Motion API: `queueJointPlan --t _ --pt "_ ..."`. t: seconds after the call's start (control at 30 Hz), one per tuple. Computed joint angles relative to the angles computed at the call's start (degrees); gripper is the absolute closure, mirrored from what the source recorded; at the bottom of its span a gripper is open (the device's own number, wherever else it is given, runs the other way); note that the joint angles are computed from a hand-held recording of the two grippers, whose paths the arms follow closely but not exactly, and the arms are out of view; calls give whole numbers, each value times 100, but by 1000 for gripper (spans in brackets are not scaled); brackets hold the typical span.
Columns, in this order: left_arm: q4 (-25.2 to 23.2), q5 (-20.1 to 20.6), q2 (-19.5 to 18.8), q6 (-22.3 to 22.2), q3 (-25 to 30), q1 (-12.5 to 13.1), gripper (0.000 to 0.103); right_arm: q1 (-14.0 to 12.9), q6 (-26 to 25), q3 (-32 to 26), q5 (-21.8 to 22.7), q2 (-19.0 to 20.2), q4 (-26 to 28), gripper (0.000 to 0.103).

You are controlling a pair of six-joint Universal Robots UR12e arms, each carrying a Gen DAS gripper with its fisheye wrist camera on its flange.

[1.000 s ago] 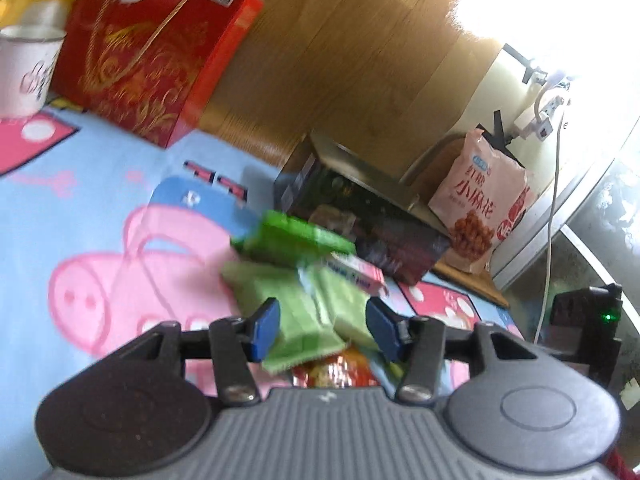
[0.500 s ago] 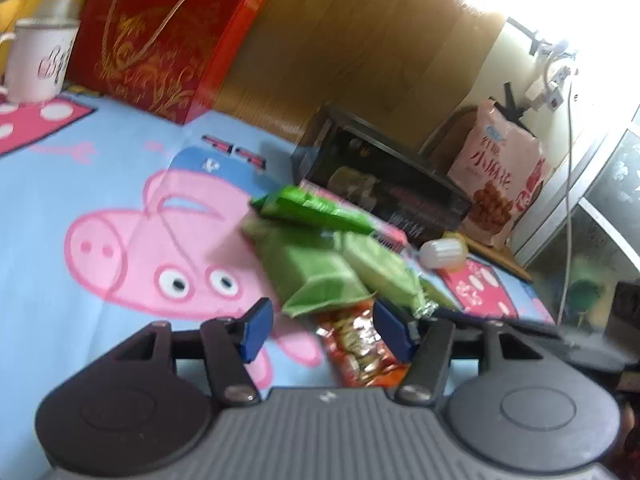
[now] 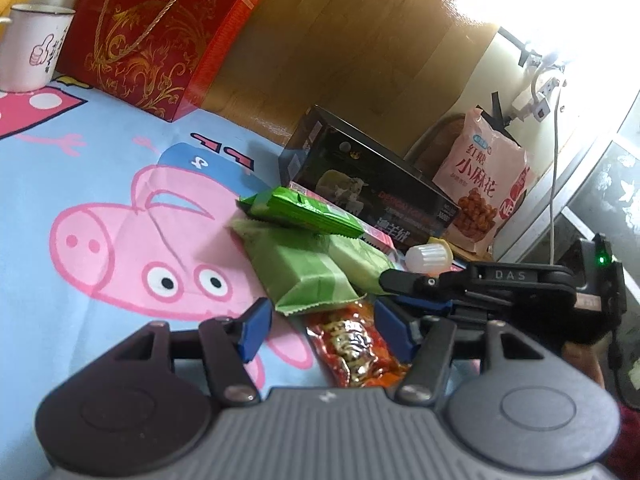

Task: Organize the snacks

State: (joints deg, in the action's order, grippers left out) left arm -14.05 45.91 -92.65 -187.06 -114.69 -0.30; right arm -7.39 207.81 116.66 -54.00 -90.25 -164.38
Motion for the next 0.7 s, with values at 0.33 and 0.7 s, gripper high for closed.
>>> queueJointPlan --t 0.33,0.7 --pt "117 -125 13 -60 -39 40 38 -231 -1836 495 639 -918 737 89" --pt "-576 -780 333 836 -127 -52 40 -178 -3461 1225 -610 -1998 1030 42"
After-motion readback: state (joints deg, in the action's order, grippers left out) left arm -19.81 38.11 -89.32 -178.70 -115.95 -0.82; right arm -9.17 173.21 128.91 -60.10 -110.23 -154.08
